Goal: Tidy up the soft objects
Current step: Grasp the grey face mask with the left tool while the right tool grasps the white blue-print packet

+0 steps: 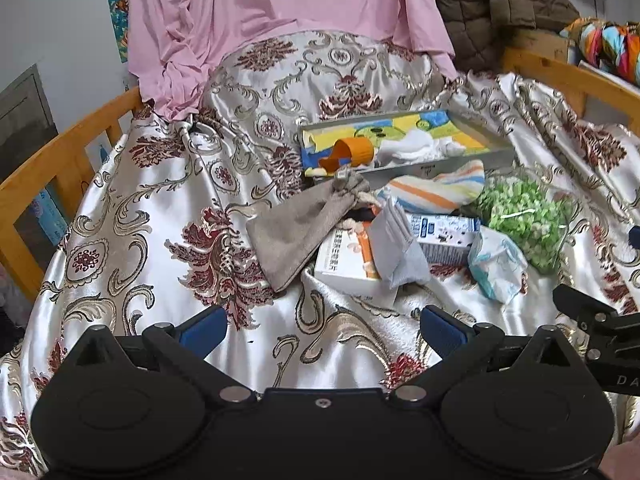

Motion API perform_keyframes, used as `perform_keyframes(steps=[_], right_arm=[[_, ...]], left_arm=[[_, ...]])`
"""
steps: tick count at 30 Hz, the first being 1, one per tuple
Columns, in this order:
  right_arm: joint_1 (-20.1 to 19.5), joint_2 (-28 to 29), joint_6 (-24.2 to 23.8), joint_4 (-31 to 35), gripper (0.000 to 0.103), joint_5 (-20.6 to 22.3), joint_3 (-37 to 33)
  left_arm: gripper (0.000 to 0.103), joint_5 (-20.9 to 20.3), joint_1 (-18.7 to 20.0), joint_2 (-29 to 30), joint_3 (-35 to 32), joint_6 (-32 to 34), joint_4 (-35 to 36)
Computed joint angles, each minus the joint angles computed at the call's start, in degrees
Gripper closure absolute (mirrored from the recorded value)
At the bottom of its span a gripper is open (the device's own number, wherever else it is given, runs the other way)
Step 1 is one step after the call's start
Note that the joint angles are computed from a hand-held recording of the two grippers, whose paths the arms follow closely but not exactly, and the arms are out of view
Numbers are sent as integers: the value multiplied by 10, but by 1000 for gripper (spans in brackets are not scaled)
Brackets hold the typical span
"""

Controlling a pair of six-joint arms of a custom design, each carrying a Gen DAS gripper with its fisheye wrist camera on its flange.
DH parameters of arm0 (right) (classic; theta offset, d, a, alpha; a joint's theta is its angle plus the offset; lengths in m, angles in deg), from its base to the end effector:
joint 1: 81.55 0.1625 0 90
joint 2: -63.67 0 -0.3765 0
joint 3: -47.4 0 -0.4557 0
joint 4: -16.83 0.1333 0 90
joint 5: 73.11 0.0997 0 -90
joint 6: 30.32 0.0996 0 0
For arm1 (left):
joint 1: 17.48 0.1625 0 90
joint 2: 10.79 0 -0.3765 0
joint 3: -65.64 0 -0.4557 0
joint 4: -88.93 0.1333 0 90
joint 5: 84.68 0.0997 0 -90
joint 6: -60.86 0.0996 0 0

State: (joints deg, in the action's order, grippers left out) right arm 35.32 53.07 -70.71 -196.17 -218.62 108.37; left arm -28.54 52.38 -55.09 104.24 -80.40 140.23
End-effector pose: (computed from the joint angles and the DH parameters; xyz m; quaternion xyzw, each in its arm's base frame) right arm 0.3821 -0.6408 -0.0409 0.1653 -0.7465 0.4763 0.4343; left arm -0.0671 -0.7312 0.3419 0.3395 0.8254 -0.3131 0.3245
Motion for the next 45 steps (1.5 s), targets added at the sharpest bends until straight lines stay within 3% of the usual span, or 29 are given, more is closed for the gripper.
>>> perform_keyframes(steps=[5, 13, 17, 24, 27, 31, 36, 40, 42, 45], right_arm=[[-2, -6, 22, 31, 0, -6, 5], [-15, -36, 97, 98, 0, 12, 34], [-23, -19, 67, 87, 0, 10, 2], [-40, 22, -80, 98, 0, 40, -67], [-48, 14, -75, 131, 1, 63, -57], [-56, 15, -98, 146, 1, 82, -57], [-68, 20, -125, 156, 8, 102, -67], [-73, 14, -108, 178, 11, 108, -64], [-75, 14, -106, 183, 14, 111, -65], [-77, 16, -106, 191, 18, 111, -72]], left_arm=[[1, -9, 1, 35, -54, 15, 30], [1, -8, -1, 82, -122, 137, 32], [1, 25, 2, 122, -185, 207, 55], [1, 117, 21, 186, -290, 335, 113], [1, 143, 29, 216, -333, 382, 146], [1, 166, 35, 178, -249, 450, 110], [2, 162, 38, 176, -226, 483, 89], [6, 154, 39, 233, -317, 480, 126], [10, 149, 39, 242, -327, 489, 124], [19, 148, 40, 213, -266, 513, 83]])
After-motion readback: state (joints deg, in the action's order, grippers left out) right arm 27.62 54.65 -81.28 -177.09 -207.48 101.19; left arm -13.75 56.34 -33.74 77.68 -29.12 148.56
